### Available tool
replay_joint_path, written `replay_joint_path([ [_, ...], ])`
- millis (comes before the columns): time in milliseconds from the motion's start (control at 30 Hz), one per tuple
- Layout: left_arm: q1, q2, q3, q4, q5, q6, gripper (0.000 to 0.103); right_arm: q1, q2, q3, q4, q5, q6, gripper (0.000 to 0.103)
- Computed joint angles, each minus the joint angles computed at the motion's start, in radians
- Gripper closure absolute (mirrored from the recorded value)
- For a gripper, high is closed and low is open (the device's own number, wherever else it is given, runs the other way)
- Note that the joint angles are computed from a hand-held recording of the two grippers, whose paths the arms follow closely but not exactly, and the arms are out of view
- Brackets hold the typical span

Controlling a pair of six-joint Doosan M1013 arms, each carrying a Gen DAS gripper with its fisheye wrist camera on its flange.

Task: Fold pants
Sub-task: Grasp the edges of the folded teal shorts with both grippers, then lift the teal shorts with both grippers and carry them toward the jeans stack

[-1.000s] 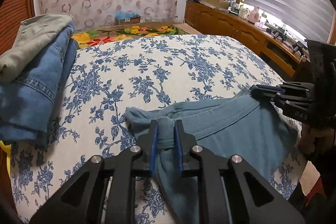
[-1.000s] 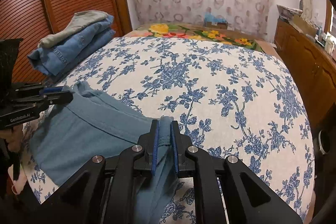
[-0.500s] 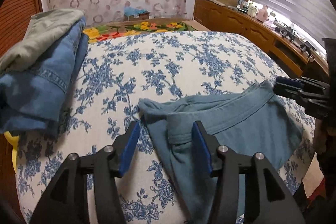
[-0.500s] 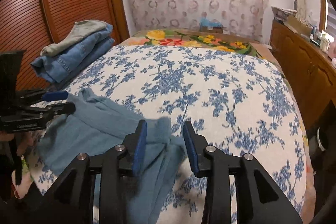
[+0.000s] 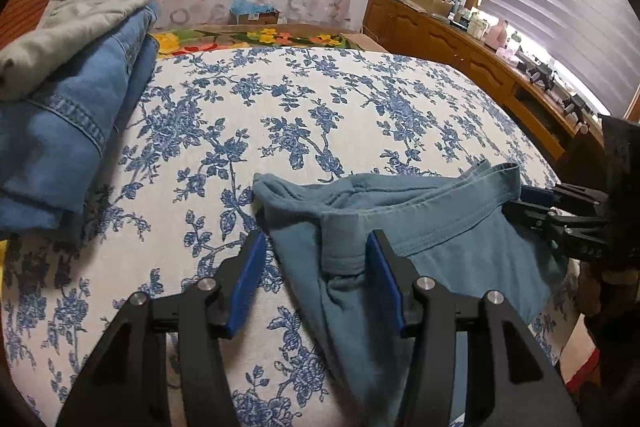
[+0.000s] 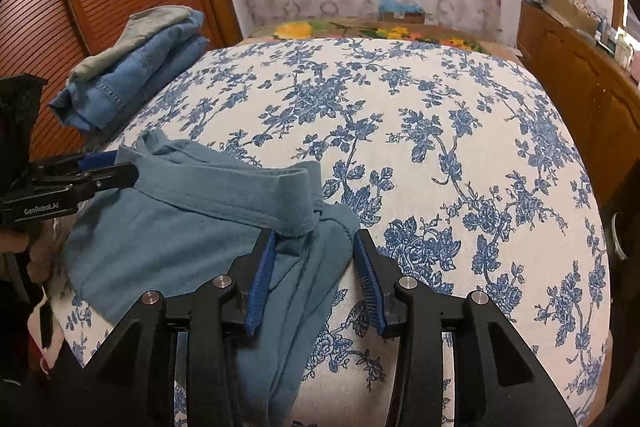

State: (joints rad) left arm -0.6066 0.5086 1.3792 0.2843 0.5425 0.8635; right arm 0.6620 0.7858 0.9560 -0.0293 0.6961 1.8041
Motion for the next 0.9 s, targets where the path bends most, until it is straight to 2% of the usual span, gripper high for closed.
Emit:
replay_joint_path([
  [100, 0.01, 0.0, 0.008, -0.089, -0.032, 0.057, 0.052, -0.001, 0.0, 0.003, 0.015, -0.007, -0.008, 0.062],
  [167, 0.013, -0.003, 0.015, -0.136, -0.055, 0.095, 0.059, -0.001, 0.0, 0.002, 0.026, -0.007, -0.027, 0.071],
  [200, 0.013, -0.004, 0.017, -0.144, -0.062, 0.104, 0.064, -0.001, 0.001, 0.001, 0.034, -0.006, -0.038, 0.072],
  [267, 0.011, -0.006, 0.02, -0.148, -0.071, 0.11, 0.07, -0.002, 0.0, 0.001, 0.055, -0.007, -0.06, 0.083],
  [333, 0.007, -0.009, 0.022, -0.138, -0.076, 0.107, 0.08, -0.004, 0.0, 0.0, 0.088, -0.01, -0.093, 0.087],
  [433, -0.003, -0.017, 0.027, -0.067, -0.084, 0.06, 0.087, -0.001, -0.006, 0.011, 0.087, -0.033, -0.101, 0.091],
  [667, -0.024, -0.061, 0.046, 0.101, -0.119, -0.069, 0.087, 0.007, -0.034, 0.03, 0.066, -0.116, -0.103, 0.094],
  [900, -0.044, -0.108, 0.057, 0.386, -0.108, -0.287, 0.087, 0.022, -0.04, -0.011, 0.014, -0.17, -0.116, 0.095],
])
